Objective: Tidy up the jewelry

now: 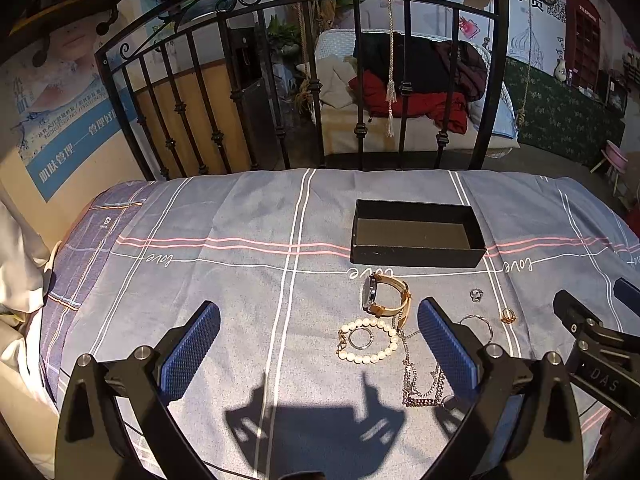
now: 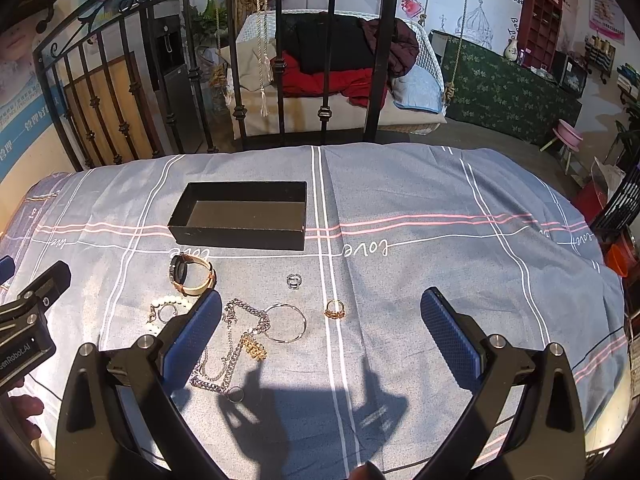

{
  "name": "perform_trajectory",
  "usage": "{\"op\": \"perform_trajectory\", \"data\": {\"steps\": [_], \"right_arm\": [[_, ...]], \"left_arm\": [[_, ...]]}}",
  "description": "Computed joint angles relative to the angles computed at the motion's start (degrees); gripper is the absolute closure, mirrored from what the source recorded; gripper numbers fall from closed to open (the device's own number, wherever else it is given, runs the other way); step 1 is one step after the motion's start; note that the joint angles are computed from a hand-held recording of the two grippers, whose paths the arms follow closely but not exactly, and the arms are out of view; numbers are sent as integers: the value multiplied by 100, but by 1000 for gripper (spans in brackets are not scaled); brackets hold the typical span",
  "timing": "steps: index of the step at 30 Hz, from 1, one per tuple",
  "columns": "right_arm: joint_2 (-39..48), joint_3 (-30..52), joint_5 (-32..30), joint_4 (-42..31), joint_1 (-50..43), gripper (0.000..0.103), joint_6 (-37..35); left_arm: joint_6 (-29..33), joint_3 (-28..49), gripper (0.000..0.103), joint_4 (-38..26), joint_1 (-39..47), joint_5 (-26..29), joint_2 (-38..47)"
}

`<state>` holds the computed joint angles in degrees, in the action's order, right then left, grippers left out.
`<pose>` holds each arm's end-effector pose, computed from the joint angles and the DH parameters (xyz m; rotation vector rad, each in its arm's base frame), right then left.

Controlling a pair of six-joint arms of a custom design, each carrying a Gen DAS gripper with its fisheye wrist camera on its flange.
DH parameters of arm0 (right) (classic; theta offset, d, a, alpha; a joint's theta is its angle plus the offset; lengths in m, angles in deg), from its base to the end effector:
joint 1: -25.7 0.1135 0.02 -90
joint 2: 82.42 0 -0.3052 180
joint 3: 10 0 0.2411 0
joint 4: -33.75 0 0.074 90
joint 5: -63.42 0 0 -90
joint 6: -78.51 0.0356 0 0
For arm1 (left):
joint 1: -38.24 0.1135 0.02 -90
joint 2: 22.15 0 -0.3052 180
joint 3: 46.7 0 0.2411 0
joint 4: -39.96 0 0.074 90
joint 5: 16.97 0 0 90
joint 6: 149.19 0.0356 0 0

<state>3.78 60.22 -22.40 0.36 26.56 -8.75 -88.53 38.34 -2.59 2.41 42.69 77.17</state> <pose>0.3029 0.0020 0.2685 0.0727 2.4292 -0.0604 0.3027 -0.1964 0.2675 -0.0571 2.3834 0.1617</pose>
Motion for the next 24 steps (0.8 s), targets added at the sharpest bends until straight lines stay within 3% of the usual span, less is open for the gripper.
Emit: {"op": "perform_trajectory", "data": {"steps": [24], "right_arm": [[29,-5,-43,22,-39,5,-38]], "left_arm": [[-8,-107,6,66,46,95,19]]}}
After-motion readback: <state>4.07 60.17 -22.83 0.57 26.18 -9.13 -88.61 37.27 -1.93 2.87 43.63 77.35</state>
